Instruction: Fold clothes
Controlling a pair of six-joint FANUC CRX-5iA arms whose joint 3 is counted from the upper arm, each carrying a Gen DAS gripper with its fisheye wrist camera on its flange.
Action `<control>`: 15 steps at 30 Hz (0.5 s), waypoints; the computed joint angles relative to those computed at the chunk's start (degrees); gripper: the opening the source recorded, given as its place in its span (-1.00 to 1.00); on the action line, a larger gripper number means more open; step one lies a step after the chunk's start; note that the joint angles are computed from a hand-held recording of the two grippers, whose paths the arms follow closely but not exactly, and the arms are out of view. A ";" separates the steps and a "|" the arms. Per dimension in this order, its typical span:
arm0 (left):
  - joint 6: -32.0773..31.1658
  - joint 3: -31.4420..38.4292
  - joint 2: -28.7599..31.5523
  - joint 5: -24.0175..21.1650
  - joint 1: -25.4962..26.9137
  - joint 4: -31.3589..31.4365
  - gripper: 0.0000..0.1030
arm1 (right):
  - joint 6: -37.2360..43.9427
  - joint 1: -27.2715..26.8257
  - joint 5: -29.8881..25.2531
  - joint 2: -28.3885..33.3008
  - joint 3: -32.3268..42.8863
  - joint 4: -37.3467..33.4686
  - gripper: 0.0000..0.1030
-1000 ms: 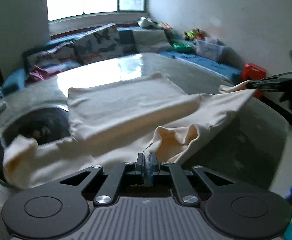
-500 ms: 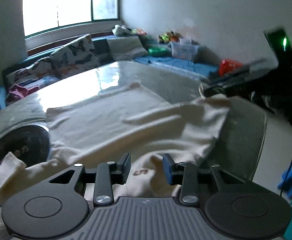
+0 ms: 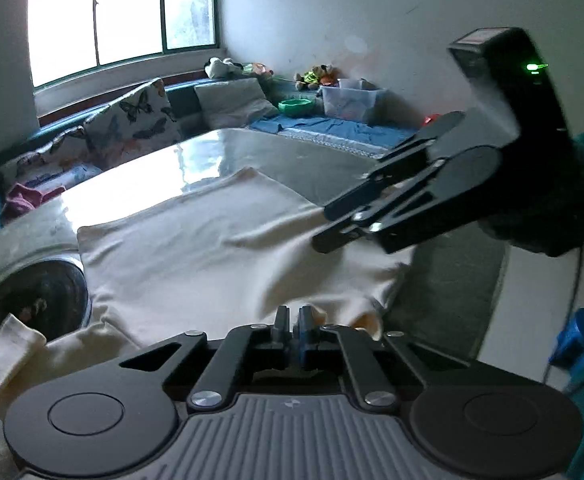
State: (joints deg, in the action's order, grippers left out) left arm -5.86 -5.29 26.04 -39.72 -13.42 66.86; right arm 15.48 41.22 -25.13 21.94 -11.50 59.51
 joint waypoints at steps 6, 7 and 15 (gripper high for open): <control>8.81 3.01 1.80 -4.12 2.10 -7.78 -0.86 | 10.60 1.50 1.10 3.49 4.65 -11.37 -0.34; 9.33 3.10 1.78 -4.80 2.54 -7.33 -0.84 | 13.70 1.97 0.49 4.05 5.80 -14.44 -0.34; 9.00 0.15 0.27 16.09 1.02 2.82 -0.32 | 21.67 4.47 -1.25 2.16 4.89 -21.74 -0.28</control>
